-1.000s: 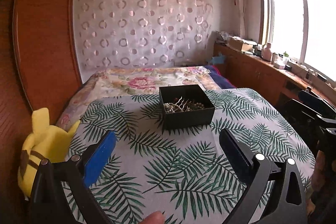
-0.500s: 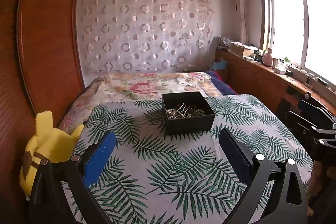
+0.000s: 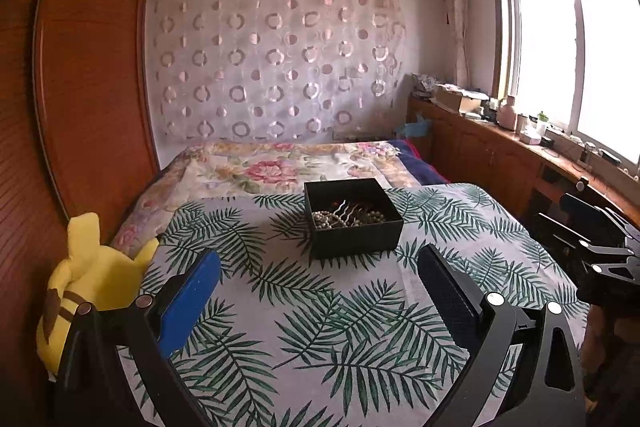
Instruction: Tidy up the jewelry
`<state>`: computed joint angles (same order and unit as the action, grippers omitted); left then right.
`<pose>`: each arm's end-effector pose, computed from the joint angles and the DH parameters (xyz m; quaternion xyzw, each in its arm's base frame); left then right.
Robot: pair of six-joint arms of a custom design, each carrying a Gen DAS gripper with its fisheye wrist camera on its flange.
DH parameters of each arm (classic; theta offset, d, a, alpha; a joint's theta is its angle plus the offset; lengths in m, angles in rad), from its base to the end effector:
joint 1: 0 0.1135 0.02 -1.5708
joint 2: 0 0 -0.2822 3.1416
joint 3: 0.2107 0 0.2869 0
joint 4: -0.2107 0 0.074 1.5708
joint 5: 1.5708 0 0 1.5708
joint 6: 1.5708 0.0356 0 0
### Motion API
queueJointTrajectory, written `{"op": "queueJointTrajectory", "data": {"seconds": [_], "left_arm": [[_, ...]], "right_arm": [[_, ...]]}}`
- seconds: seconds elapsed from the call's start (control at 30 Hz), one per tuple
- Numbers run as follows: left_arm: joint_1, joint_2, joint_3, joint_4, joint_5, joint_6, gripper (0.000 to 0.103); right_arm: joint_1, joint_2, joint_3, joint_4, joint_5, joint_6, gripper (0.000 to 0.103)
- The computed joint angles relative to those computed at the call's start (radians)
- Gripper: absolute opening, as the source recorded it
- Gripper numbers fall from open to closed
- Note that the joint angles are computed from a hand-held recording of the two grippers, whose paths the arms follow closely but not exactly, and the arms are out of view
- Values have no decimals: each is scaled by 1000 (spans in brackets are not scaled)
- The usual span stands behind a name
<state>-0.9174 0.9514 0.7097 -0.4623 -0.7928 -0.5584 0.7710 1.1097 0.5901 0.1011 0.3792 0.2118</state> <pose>0.1529 -0.1580 0.2703 -0.0101 0.8527 -0.0014 0.5224 0.1997 0.1756 0.2355 -0.1286 0.8199 0.1131 0.5463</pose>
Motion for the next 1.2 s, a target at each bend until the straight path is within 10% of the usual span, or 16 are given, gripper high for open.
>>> {"op": "queueJointTrajectory", "data": {"seconds": [1.2], "left_arm": [[-40,-10,29,-42,-38,-28,95]], "right_arm": [[4,13,-13,26,16,16,100]]}}
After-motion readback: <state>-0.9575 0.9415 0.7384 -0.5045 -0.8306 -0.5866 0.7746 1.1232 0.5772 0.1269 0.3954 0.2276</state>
